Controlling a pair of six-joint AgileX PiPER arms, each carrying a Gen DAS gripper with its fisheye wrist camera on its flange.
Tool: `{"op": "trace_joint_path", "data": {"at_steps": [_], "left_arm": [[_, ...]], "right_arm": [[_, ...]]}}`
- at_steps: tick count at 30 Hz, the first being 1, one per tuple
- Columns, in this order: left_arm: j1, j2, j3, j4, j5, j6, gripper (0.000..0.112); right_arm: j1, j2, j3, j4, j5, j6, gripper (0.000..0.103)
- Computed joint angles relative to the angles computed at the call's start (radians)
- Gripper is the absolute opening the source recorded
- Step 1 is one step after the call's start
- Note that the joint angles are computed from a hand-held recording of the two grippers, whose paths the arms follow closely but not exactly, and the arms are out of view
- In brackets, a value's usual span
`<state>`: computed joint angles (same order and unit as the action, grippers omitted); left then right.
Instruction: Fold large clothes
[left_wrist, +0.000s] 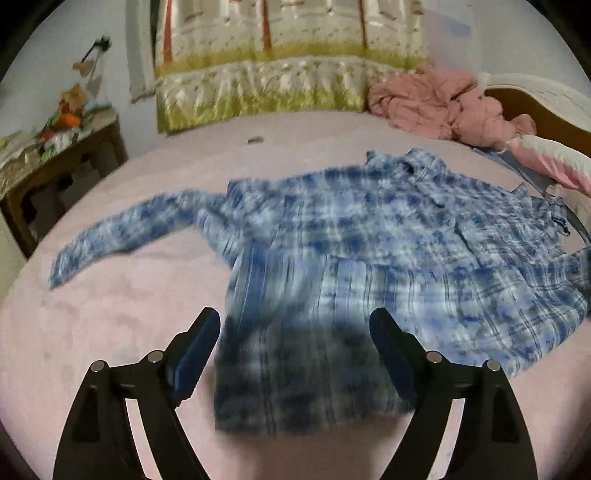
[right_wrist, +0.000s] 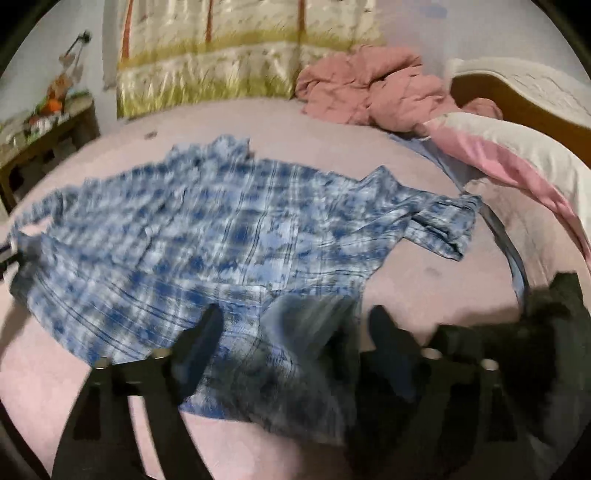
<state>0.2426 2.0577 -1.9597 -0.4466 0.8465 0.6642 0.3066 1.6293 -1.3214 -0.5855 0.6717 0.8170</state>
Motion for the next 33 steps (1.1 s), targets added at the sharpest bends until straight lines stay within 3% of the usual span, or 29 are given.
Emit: {"op": "trace_joint_path", "data": {"at_steps": [5,7,8,9,10,11,12,15,17,18,21,24,25,28,29,31,32,33], "left_arm": [[-0.006,0.048,-0.038,0.090,0.024,-0.096,0.085],[0.007,0.115,-0.111,0.102,0.081,-0.131,0.085],[0.013,0.141,-0.138,0.097,0.099,-0.138,0.085],[0.023,0.173,-0.173,0.078,0.123,-0.134,0.073],[0.034,0.203,-0.210,0.041,0.161,-0.101,0.054],[0.034,0.211,-0.214,0.029,0.169,-0.077,0.026],[0.034,0.188,-0.178,0.017,0.137,-0.044,0.011],[0.041,0.069,0.018,-0.080,-0.049,0.068,0.008],[0.041,0.051,0.026,-0.084,-0.060,0.059,0.008],[0.038,0.052,0.021,-0.075,-0.067,0.047,0.008],[0.027,0.051,0.042,-0.082,-0.138,0.041,0.008],[0.012,0.097,-0.016,-0.024,-0.127,-0.022,0.008],[0.008,0.114,-0.036,0.006,-0.120,-0.049,0.008],[-0.003,0.153,-0.085,0.082,-0.093,-0.124,0.013],[-0.001,0.146,-0.073,0.074,-0.102,-0.118,0.016],[0.001,0.116,-0.020,0.080,-0.155,-0.122,0.035],[0.005,0.091,0.024,0.061,-0.189,-0.107,0.055],[0.018,0.069,0.058,0.021,-0.203,-0.081,0.067]], "right_arm": [[0.002,0.034,-0.024,-0.004,0.072,0.025,0.090],[-0.021,0.074,-0.049,0.055,0.070,-0.040,0.090],[-0.029,0.092,-0.056,0.058,0.066,-0.046,0.084],[-0.028,0.115,-0.067,0.036,0.077,-0.028,0.058],[-0.024,0.143,-0.088,0.008,0.101,-0.012,0.034],[-0.023,0.166,-0.109,-0.009,0.115,-0.007,0.005],[-0.023,0.169,-0.107,-0.030,0.105,0.016,0.003],[0.029,0.120,-0.074,-0.250,0.062,0.205,0.003],[0.055,0.132,-0.127,-0.307,0.113,0.212,0.003],[0.048,0.165,-0.187,-0.276,0.150,0.163,0.003],[-0.034,0.239,-0.293,-0.099,0.127,0.048,0.003],[-0.119,0.330,-0.369,0.099,0.122,-0.059,0.005],[-0.127,0.347,-0.366,0.104,0.127,-0.038,0.008],[-0.089,0.320,-0.283,-0.026,0.142,0.104,0.040],[-0.073,0.295,-0.252,-0.062,0.135,0.116,0.051],[-0.046,0.228,-0.180,-0.127,0.089,0.149,0.059],[-0.030,0.187,-0.138,-0.162,0.067,0.183,0.066],[-0.022,0.157,-0.113,-0.176,0.049,0.206,0.072]]}}
